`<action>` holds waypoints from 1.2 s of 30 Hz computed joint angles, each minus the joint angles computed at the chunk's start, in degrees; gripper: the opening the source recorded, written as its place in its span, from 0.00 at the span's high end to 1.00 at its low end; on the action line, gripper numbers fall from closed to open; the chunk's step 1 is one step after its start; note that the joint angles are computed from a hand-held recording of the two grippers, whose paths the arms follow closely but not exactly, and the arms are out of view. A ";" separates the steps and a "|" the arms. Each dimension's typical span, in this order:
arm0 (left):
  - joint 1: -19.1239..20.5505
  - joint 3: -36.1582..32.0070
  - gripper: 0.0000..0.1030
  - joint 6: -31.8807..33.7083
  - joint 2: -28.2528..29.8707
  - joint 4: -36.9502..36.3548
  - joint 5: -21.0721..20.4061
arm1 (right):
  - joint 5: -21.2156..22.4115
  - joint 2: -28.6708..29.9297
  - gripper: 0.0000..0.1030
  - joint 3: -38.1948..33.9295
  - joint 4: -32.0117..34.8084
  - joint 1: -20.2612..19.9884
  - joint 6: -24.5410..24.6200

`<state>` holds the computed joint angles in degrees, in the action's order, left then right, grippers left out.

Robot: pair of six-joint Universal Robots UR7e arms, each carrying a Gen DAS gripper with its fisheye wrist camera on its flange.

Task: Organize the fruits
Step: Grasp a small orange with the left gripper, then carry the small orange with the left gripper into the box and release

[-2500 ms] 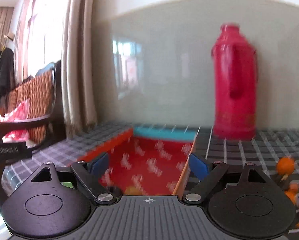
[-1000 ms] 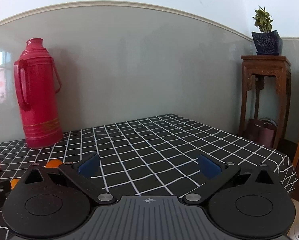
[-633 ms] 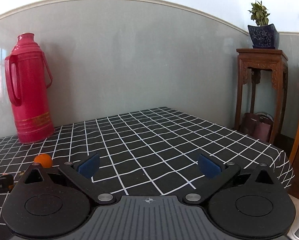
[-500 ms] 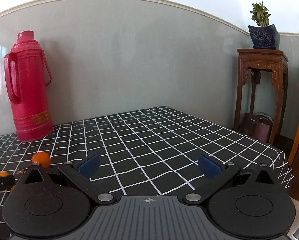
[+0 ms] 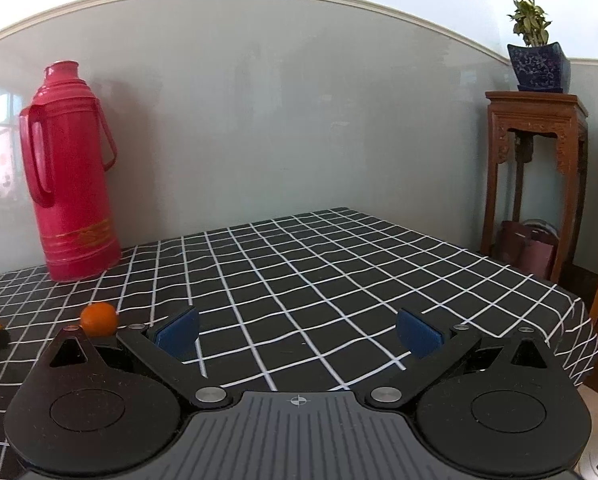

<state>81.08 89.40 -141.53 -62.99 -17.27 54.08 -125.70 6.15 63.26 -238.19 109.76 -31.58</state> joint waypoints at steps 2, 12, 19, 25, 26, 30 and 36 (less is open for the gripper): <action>-0.08 2.14 0.77 0.79 -1.91 -3.51 -0.59 | 0.49 0.07 0.00 -0.02 0.62 0.16 0.43; 0.82 4.17 0.78 -2.57 -7.37 -6.10 -8.05 | 2.50 1.30 0.00 -1.64 4.20 1.29 0.73; 2.22 0.13 0.77 -9.38 -7.47 1.40 -12.84 | 3.57 2.36 0.00 -3.04 6.41 2.00 -0.76; 2.86 -0.36 0.74 -12.52 -8.39 4.56 -14.84 | 4.78 2.31 0.00 -2.73 8.53 2.15 -0.12; 2.72 0.21 0.73 -12.77 -8.89 4.32 -14.96 | 4.99 2.26 0.00 -2.65 9.06 2.19 0.12; 2.48 2.37 0.62 -13.35 -10.72 2.63 -14.47 | 6.02 2.10 0.00 -2.27 11.04 2.26 1.01; 1.98 7.05 0.39 -9.24 -14.26 -3.91 -15.44 | 7.65 1.82 0.00 -1.93 15.38 2.39 3.99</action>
<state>83.06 96.46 -150.77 -77.25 -21.18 38.65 -118.05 7.97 61.33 -222.81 112.15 -27.59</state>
